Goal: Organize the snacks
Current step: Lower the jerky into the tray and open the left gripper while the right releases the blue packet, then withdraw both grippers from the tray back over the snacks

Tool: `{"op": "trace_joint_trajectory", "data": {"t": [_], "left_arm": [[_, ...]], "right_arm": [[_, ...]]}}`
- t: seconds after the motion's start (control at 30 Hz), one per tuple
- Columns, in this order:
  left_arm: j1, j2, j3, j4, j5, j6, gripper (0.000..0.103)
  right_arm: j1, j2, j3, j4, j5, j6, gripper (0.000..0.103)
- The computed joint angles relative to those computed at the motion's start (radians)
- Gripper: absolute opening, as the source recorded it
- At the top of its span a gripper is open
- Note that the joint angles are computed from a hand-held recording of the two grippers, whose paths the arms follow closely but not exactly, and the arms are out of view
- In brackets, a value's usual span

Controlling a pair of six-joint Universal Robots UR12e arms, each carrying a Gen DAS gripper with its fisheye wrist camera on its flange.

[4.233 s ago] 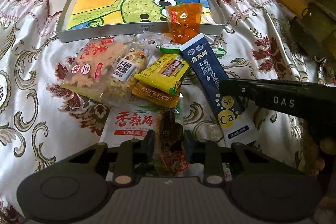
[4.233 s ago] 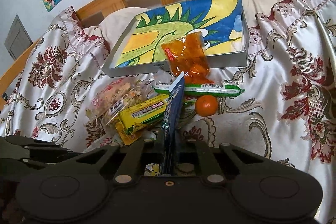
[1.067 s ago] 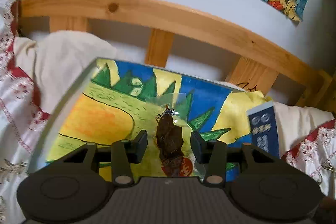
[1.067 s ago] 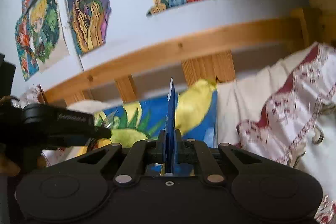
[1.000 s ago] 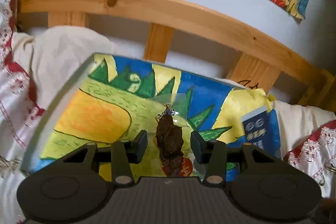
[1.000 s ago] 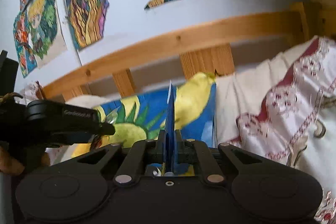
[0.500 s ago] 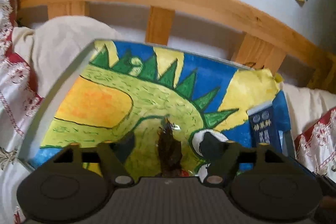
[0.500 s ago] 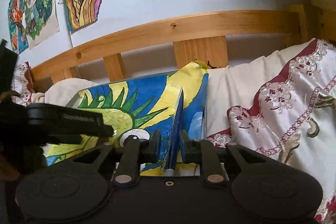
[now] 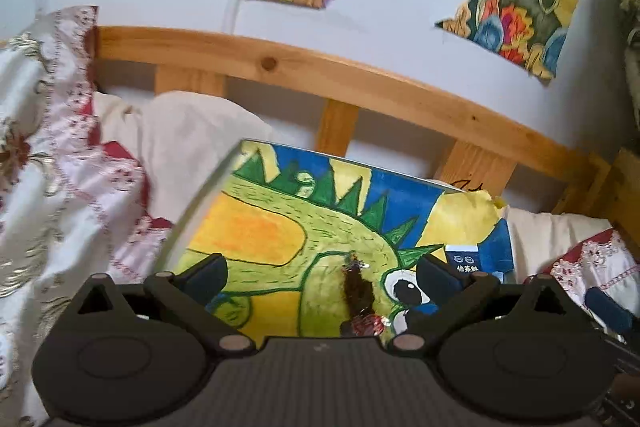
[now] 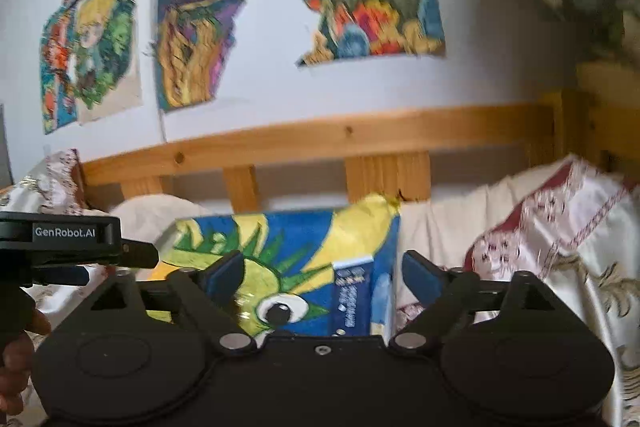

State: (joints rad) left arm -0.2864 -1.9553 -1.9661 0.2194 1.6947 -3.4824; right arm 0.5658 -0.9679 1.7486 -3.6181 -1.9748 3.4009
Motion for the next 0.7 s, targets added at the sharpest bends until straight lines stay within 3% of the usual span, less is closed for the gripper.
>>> {"op": "trace_joint_trajectory", "data": {"t": [0.13,0.4,0.57,0.7], "left_arm": [[0.011,0.045,-0.059,0.037,0.005,-0.016,0.102],[0.015,0.127,-0.181,0.126,0.072,0.024,0.102],[0.028,0.179,-0.261,0.176,0.062,0.04,0.103],[0.047,0.22,-0.314,0.169,0.036,0.022,0.103]], "right_arm": [[0.026,-0.016,0.018,-0.054,-0.018,-0.054,0.102],[0.082,-0.05,0.056,-0.08,-0.087,-0.099,0.102],[0.117,-0.071,0.082,-0.068,-0.105,-0.097,0.102],[0.15,-0.087,0.103,-0.06,-0.129,-0.081,0.102]]}}
